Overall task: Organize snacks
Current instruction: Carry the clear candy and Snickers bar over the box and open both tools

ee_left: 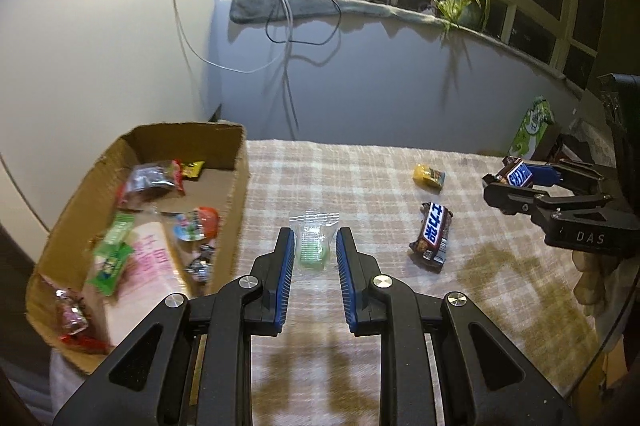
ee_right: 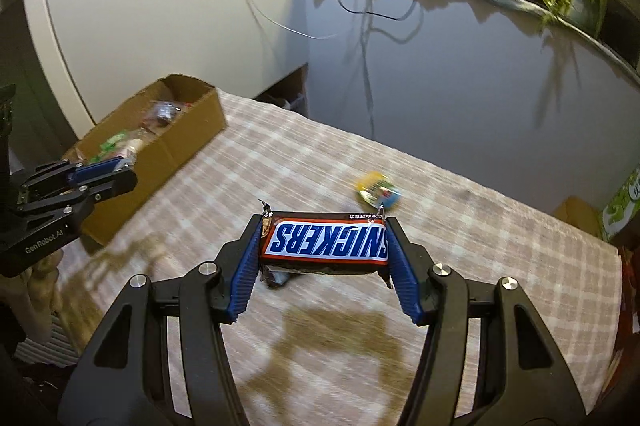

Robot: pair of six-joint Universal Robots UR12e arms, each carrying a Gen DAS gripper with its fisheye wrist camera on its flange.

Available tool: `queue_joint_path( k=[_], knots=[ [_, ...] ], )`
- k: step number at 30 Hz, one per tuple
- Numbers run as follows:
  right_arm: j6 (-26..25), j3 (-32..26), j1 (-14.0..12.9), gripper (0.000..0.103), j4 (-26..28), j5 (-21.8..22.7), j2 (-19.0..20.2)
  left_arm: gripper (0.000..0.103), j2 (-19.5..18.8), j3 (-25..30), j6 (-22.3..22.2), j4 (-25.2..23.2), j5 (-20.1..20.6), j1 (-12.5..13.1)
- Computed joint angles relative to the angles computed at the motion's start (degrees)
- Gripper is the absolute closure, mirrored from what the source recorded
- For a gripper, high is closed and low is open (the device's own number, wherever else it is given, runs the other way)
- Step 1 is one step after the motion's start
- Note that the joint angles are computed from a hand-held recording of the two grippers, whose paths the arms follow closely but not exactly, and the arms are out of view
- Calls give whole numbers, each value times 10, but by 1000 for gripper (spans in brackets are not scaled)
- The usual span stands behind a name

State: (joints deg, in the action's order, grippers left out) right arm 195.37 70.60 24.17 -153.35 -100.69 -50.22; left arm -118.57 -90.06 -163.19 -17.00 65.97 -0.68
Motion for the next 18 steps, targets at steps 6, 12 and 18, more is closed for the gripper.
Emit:
queue_joint_path(
  k=[6, 12, 18],
  knots=[
    [-14, -47, 10, 42, 12, 15, 25, 83, 4, -5, -13, 15, -2, 13],
    [-28, -110, 19, 42, 32, 35, 59, 83, 4, -6, -26, 25, -1, 28],
    [-43, -182, 25, 42, 62, 58, 100, 83, 2, -4, -37, 30, 6, 39]
  ],
)
